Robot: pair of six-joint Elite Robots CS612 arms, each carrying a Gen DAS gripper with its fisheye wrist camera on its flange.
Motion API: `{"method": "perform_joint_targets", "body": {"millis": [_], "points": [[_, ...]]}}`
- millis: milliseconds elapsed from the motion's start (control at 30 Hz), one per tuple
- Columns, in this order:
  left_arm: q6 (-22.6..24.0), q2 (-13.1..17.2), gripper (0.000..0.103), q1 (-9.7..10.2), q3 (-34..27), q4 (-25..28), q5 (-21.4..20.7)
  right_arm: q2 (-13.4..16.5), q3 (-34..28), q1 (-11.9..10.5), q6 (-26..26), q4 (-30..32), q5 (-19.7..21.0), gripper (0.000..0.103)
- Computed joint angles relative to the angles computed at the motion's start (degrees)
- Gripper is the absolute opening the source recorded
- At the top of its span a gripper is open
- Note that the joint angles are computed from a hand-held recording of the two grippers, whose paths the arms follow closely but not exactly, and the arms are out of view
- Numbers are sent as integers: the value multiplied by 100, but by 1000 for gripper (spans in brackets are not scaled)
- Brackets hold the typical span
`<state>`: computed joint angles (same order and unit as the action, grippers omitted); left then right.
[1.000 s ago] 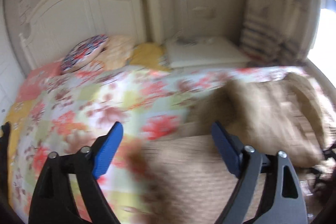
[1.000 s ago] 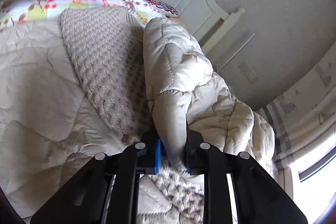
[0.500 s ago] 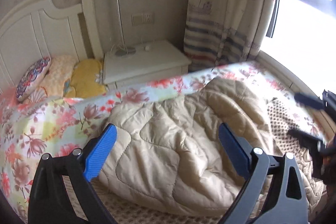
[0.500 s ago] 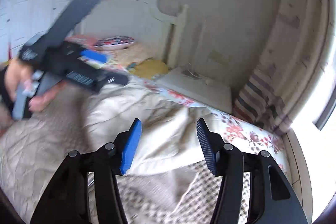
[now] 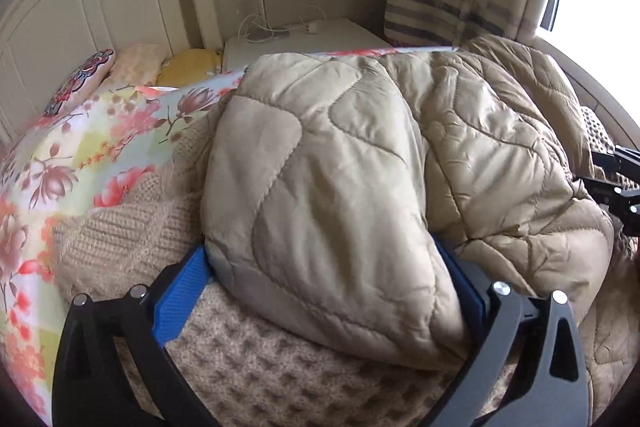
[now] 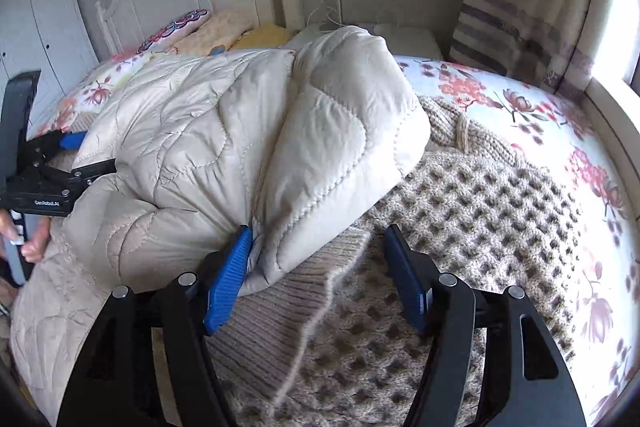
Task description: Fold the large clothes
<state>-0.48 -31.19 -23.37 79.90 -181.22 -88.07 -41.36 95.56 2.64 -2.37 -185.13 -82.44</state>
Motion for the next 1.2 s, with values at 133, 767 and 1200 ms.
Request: {"method": "perform_joint_targets", "body": {"millis": [133,767,1200], "points": [[-86,-5,101,4,50,-100,20,16,2,3,17,-85,-44,65],[-271,39,101,121,-87,-3,-410,109,-662,291,-415,-337,-230,65],[-301,51,101,141,-101,-16,-516,108,-750,109,467,275,-126,61]]}}
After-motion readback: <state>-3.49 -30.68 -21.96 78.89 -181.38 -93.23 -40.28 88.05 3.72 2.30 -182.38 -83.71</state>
